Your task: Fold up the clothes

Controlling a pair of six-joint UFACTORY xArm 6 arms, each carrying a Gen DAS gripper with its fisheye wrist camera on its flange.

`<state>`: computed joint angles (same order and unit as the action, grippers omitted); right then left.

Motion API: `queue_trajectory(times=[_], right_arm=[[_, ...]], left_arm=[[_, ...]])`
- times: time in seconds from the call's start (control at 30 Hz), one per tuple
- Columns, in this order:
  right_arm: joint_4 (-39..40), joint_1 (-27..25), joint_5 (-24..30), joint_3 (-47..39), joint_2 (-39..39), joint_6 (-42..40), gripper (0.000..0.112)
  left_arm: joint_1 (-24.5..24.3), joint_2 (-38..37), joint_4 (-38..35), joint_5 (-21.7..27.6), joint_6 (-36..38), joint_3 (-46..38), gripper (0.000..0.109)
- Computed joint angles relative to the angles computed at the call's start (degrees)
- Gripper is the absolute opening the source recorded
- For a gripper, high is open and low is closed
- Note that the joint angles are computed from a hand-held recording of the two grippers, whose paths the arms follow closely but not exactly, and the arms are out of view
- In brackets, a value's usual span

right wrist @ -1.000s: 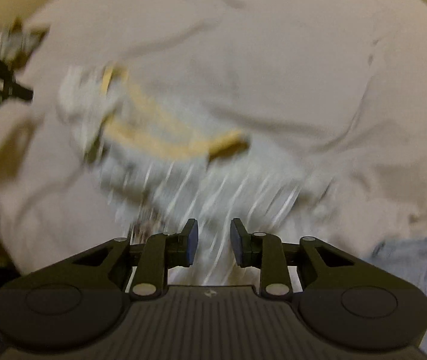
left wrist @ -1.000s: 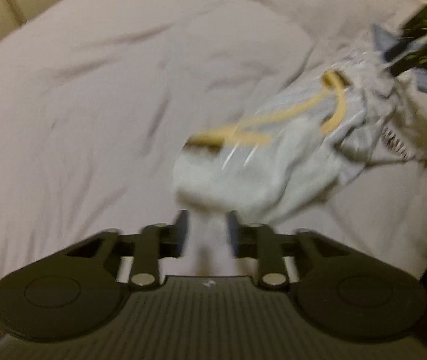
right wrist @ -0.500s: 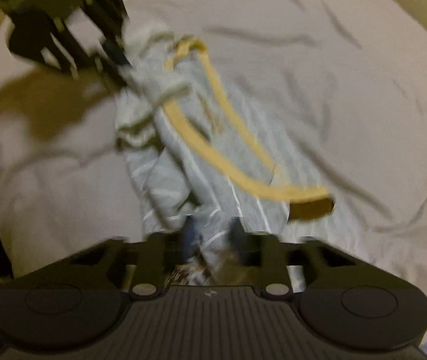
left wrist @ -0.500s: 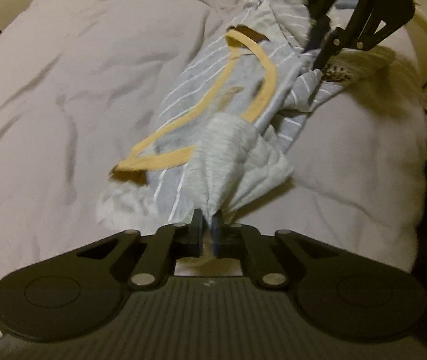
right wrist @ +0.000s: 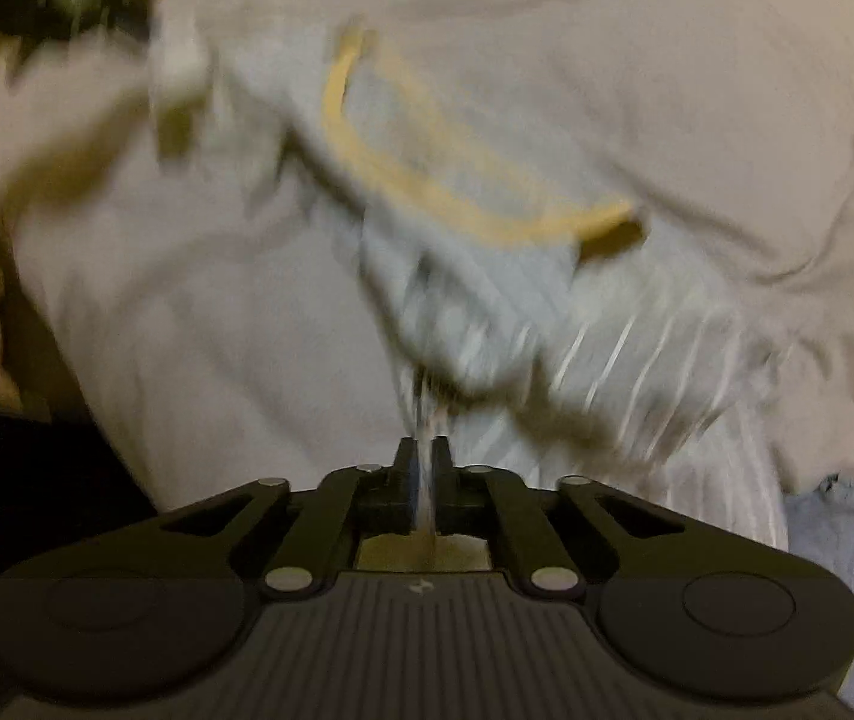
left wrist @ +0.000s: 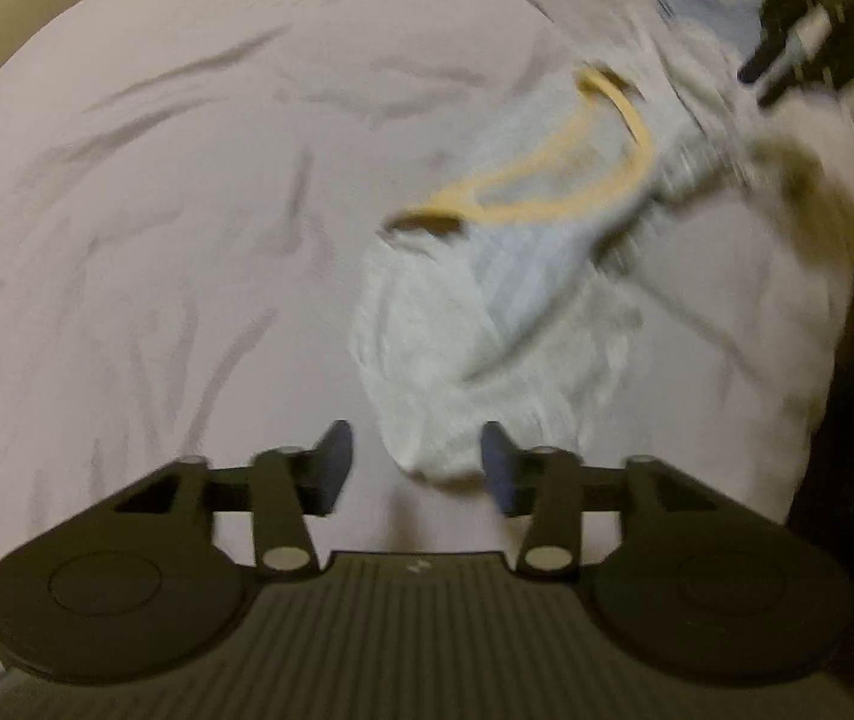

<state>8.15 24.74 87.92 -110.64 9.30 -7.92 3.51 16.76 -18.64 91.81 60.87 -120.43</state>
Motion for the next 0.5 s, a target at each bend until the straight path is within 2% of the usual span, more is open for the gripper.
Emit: queue_trajectory(times=[0.07,0.23,0.4,0.47,0.5], right_arm=[[-0.37,-0.79,-4.13,-0.87,1.29,1.6,0.038],[-2.33,-3.84,-10.46,-3.91,7.73,1.52,0.041],[-1.85,-6.88,-9.48,-8.39,14.85,-3.85,0.044],[-0.89,-7.84,-8.34,-9.48,16.39,-5.46,0.045],[-0.3,-8.32,-7.61,-10.01,17.06,-6.2,0.045]], left_arm=[[-0.76,3.67,-0.77,-0.22,-4.06,-4.35,0.044],[-4.03,14.52,-0.09,1.24,-11.8,-15.79,0.044],[-6.67,16.81,2.39,-1.24,-14.78,-12.83,0.043],[-6.6,17.4,1.8,-0.76,-16.72,-12.49,0.037],[-6.43,17.39,1.28,-0.28,-17.27,-12.44,0.03]])
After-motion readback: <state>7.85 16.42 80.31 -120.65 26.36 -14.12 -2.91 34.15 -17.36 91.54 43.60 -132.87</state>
